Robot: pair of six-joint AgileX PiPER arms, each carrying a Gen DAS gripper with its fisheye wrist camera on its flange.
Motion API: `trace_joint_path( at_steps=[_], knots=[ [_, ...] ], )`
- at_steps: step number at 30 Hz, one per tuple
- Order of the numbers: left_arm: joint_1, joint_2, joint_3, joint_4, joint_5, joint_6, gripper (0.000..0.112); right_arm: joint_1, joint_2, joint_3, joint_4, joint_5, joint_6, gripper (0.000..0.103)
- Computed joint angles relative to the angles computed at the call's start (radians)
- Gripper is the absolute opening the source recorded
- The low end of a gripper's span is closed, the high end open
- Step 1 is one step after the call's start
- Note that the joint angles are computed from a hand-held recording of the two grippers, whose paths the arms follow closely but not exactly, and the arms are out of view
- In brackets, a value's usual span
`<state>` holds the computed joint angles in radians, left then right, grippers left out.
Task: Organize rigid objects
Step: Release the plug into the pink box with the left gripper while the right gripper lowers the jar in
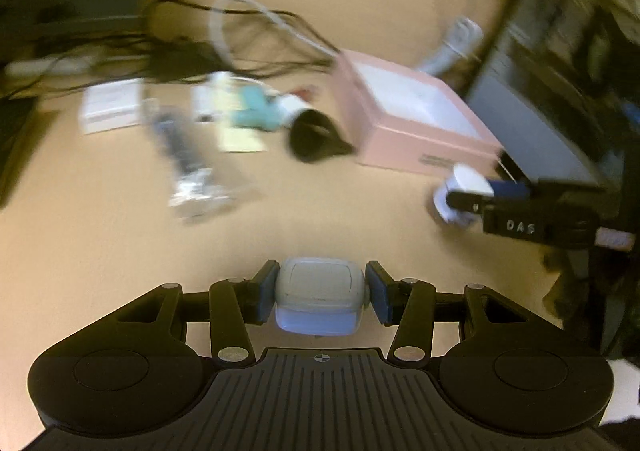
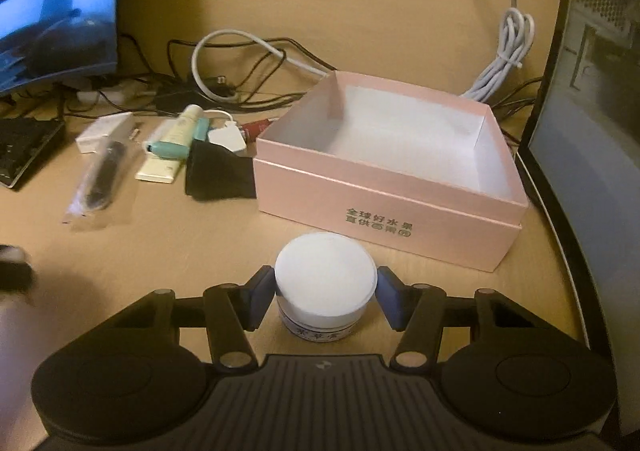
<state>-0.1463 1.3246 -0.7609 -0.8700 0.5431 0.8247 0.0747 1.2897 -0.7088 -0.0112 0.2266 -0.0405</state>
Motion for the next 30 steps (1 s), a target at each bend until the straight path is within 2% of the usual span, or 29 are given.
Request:
trace_joint_path(
  at_steps=[2,5,8,10,12,14,16,18,20,23,25,28,30],
  knots=[
    [-0.044,0.028,-0.051,0.004,0.019,-0.003,0.052,-0.001,-0.087,0.027,-0.047,0.037,0.021,0.055],
    [-0.116,0.097,-0.192,0.013,0.026,-0.018,0.052,-0.041,-0.242,0.068,-0.027,0.103,-0.055,0.055],
    [-0.194,0.211,-0.412,0.052,0.011,-0.054,0.052,-0.142,-0.356,0.086,0.11,0.184,-0.225,0.055],
    [-0.243,0.32,-0.612,0.138,0.02,-0.145,0.052,-0.212,-0.403,0.087,0.159,0.227,-0.281,0.055],
    [-0.277,0.453,-0.812,0.154,0.01,-0.219,0.052,-0.261,-0.443,0.095,0.166,0.245,-0.291,0.055],
    [-0.295,0.607,-1.012,0.196,0.001,-0.402,0.052,-0.291,-0.474,0.103,0.167,0.262,-0.29,0.055],
    [-0.328,0.747,-1.211,0.363,0.053,-0.602,0.05,-0.31,-0.499,0.118,0.153,0.278,-0.269,0.055],
    [-0.355,0.805,-1.289,0.492,0.06,-0.693,0.05,-0.3,-0.519,0.133,0.096,0.297,-0.208,0.055],
    [-0.356,0.772,-1.206,0.462,-0.025,-0.683,0.05,-0.279,-0.541,0.152,0.04,0.305,-0.161,0.055],
    [-0.3,0.659,-0.994,0.188,-0.135,-0.499,0.05,-0.27,-0.548,0.167,0.018,0.299,-0.155,0.055],
    [-0.261,0.559,-0.819,0.061,-0.201,-0.366,0.05,-0.275,-0.519,0.153,0.049,0.28,-0.195,0.055],
    [-0.189,0.423,-0.595,-0.066,-0.212,-0.21,0.05,-0.275,-0.436,0.094,0.133,0.234,-0.288,0.055],
    [-0.133,0.328,-0.447,-0.121,-0.194,-0.137,0.05,-0.274,-0.33,0.012,0.233,0.202,-0.375,0.055]
  ],
)
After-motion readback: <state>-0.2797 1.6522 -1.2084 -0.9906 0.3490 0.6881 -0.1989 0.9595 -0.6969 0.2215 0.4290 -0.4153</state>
